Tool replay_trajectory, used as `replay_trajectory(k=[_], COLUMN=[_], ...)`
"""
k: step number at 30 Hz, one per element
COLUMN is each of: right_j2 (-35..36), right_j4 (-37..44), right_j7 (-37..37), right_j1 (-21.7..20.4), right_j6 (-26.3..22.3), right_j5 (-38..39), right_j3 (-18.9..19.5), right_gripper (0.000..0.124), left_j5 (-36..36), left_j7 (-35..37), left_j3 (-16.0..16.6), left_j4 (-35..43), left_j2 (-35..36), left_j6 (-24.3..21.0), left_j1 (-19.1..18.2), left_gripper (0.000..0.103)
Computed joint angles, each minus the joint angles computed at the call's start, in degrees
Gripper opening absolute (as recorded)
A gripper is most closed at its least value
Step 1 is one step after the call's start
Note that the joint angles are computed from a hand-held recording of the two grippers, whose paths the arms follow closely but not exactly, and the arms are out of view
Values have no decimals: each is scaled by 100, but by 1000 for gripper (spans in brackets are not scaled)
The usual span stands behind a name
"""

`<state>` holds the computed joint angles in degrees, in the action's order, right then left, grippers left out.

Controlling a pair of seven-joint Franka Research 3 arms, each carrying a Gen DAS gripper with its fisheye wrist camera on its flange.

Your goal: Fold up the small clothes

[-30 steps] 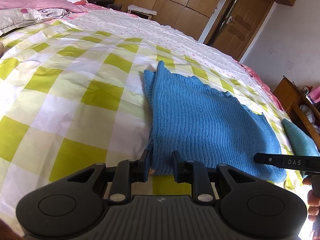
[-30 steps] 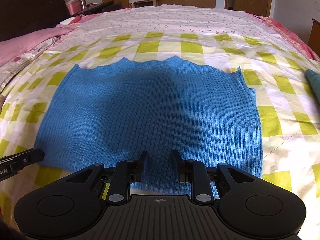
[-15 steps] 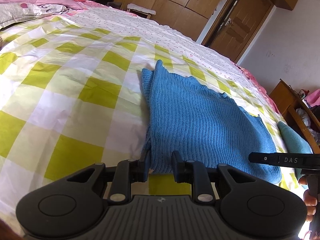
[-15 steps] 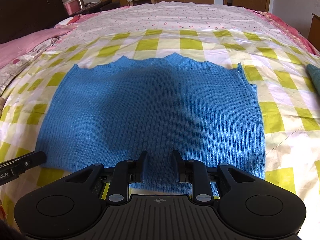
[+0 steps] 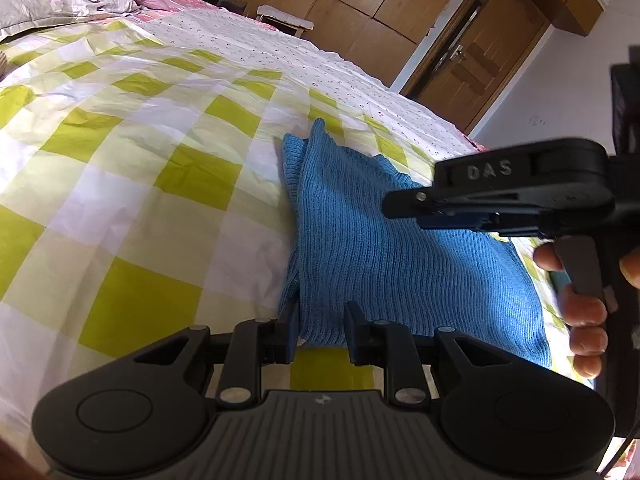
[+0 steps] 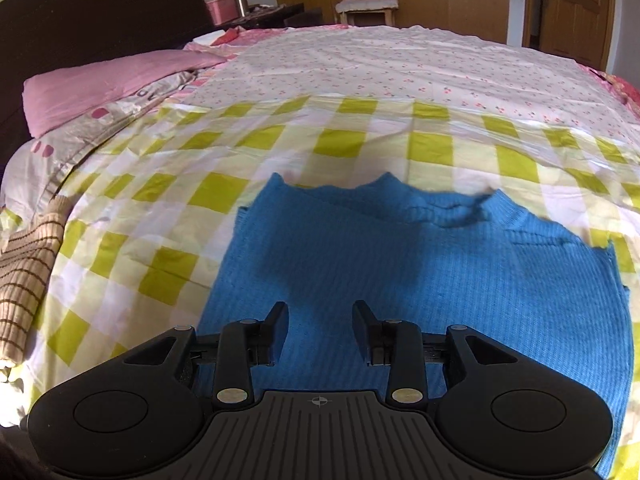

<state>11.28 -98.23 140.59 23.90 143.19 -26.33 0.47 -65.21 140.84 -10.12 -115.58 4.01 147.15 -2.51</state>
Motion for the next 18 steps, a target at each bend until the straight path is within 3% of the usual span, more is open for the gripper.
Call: replay_trajectory(k=[7, 13, 18], right_j2=[1164, 2136, 2484], right_j4=[1591, 2998, 3540], right_j7=[-750, -1151, -1458], right_j1=[195, 558, 729], right_j6=[-626, -1626, -2039], right_j5=[510, 533, 439], right_j3=[-56, -357, -509], right_gripper=[43, 48, 52], left_j5=[-105, -149, -172], left_j7=[58, 89, 193], left_j3=[15, 32, 17], left_j4=[-20, -9, -10], left_j2=[-36, -19, -8], left_j6=[-161, -205, -164], left_j1=[20, 24, 12], left_gripper=[29, 30, 30])
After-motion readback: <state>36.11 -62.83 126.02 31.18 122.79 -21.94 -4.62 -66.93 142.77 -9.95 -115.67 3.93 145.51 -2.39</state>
